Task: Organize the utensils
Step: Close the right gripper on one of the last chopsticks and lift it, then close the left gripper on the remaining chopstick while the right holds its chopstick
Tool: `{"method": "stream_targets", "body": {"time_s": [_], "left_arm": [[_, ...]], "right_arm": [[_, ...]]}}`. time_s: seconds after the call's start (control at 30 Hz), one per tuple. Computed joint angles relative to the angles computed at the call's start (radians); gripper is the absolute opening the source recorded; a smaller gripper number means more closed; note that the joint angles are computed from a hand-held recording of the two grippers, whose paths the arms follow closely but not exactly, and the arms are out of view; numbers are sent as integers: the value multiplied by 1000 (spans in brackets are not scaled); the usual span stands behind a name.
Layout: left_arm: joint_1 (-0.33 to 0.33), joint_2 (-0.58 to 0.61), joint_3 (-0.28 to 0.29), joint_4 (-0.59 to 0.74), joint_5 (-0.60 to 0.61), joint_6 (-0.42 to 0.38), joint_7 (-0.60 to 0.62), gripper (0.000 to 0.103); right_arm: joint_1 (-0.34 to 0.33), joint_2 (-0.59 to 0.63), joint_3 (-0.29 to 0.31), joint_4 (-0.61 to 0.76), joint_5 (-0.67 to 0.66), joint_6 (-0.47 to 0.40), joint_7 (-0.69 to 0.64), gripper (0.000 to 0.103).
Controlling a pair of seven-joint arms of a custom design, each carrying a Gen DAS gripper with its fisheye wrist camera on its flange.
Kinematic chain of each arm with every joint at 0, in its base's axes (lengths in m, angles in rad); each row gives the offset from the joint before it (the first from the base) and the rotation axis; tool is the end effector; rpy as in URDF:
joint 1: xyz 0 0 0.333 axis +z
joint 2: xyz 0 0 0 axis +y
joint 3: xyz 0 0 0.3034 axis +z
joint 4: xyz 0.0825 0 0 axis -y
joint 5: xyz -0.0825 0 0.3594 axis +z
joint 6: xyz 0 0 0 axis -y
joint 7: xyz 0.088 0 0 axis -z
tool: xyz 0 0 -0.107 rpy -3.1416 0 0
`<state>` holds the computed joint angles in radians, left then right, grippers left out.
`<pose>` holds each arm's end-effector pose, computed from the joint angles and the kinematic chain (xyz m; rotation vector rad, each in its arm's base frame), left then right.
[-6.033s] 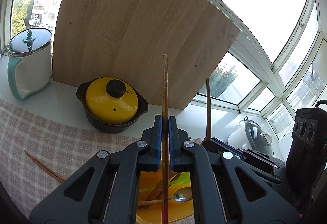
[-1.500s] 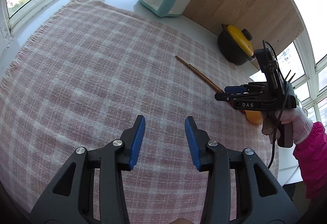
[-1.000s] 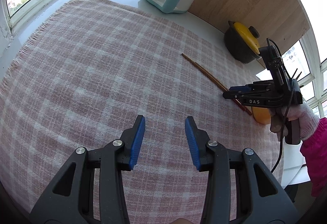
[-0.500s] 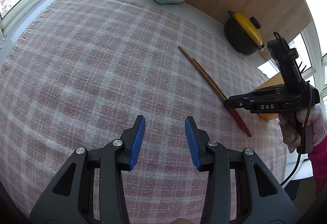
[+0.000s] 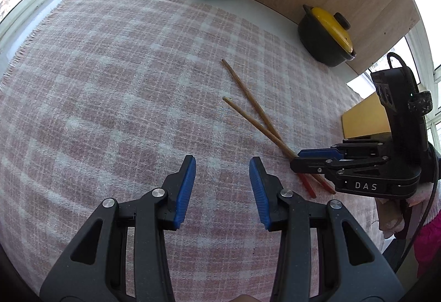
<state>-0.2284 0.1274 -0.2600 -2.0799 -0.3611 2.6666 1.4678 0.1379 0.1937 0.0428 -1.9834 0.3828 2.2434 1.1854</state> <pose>0.5218 -0.2610 0.4198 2.0298 -2.2256 0.8098 0.5666 0.1136 0.3788 -2.3218 1.6510 0.2133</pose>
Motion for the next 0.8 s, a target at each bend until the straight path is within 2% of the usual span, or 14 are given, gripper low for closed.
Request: {"method": "stream_targets", "body": {"time_s": [0.23, 0.33, 0.37, 0.47, 0.6, 0.67, 0.73, 0.8], "left_arm": [[1, 3, -4, 0, -30, 2, 8, 41], [0, 5, -4, 3, -28, 3, 2, 41], [0, 7, -4, 4, -29, 4, 1, 41], [-3, 14, -6, 13, -29, 4, -4, 41], [-7, 43, -15, 48, -34, -9, -7, 41], [-12, 69, -18, 79, -28, -20, -20, 41], [-16, 101, -24, 120, -29, -32, -34, 41], [-27, 135, -22, 165, -6, -39, -75, 41]], "right_arm": [[-1, -51, -9, -70, -28, 22, -24, 19], [-4, -65, -13, -87, -19, 37, -24, 12], [-4, -66, -13, -87, -11, 39, -20, 5], [-10, -78, -19, -100, 16, 48, -15, 4], [-4, -104, -30, -142, -63, 113, 34, 4], [-10, -104, -35, -142, -64, 113, 45, 4], [-7, -113, -40, -158, -134, 141, 78, 5], [-13, -125, -44, -171, -147, 150, 82, 18]]}}
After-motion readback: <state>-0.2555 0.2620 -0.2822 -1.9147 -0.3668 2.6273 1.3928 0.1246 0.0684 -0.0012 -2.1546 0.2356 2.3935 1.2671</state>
